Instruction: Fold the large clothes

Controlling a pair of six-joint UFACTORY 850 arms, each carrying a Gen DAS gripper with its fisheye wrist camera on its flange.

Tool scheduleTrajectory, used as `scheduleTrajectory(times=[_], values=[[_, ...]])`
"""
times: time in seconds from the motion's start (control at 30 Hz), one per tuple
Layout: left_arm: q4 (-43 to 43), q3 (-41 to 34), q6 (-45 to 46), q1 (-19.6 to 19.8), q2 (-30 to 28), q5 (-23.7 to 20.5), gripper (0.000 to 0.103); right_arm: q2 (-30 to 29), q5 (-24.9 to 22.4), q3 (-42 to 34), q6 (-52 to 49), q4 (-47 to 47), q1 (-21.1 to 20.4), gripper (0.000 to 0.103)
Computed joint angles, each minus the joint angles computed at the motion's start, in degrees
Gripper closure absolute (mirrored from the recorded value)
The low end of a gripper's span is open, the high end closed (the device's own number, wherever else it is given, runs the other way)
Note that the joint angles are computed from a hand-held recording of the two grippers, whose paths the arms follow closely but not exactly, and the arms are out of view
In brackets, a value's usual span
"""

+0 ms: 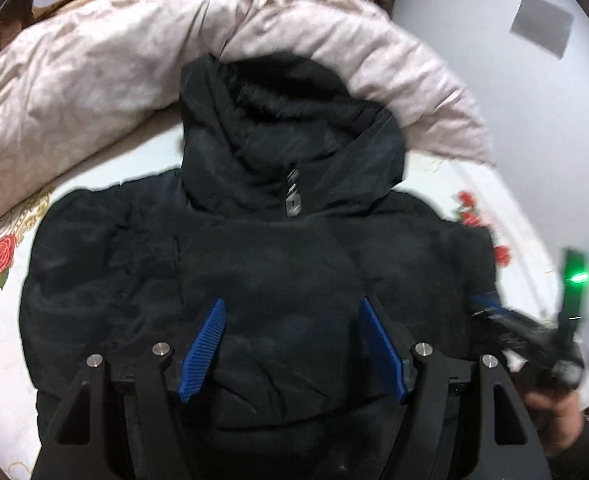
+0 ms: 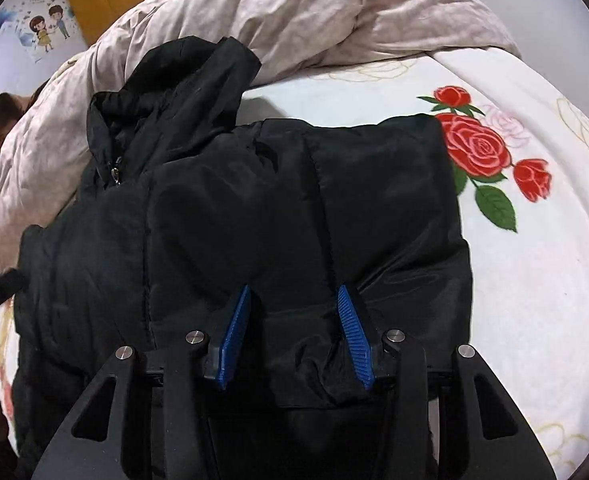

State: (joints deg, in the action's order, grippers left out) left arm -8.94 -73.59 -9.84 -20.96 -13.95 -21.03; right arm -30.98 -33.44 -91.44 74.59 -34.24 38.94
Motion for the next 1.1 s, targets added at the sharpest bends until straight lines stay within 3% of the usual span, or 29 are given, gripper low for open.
scheduleTrajectory(times=[0.17, 0.3, 0.4, 0.47, 0.57, 0.7, 0.83, 0.93, 1.1], values=[[4.6, -1.6, -1.9, 0.0, -2.6, -1.1, 0.032, 1.1, -0.5, -0.3, -3.6, 2.5, -0.4, 0.056], [4.4, -1.5, -1.7, 0.4, -1.3, 0.1, 0.032, 3.4, -0.7, 0.3, 2.1, -5.4, -0.6, 0.056], [15.0, -3.8, -10.5, 0.4, -3.8, -1.2, 0.032, 0.6, -2.9, -3.1, -2.2, -2.9, -2.0, 0.056], [12.5, -4.9, -9.8, 1.3, -6.1, -1.9, 0.030, -1.9, -4.4, -5.3, -6.6, 0.6, -2.9, 0.056], [8.1, -3.9, -7.7, 2.2, -7.1, 1.0, 0.029, -4.2, -4.9, -6.4, -10.2, 2.7, -3.3, 0.057], [22.5, -3.1, -18.6, 0.3, -7.5, 3.1, 0.027, -5.9, -7.0, -7.5, -8.0, -1.1, -2.5, 0.057], [17.4, -4.4, -13.6, 1.0, -7.9, 1.4, 0.027, -6.3, -9.1, -9.0, -9.3, 0.2, -2.4, 0.057], [14.6, -4.9, -10.6, 1.4, -6.5, -0.9, 0.032, -4.5, -10.9, -8.9, -6.5, -1.7, -1.4, 0.057], [19.0, 3.0, -13.4, 1.7, 2.3, 4.2, 0.034, 0.9, -8.9, -4.2, 1.8, -8.8, 2.1, 0.057]])
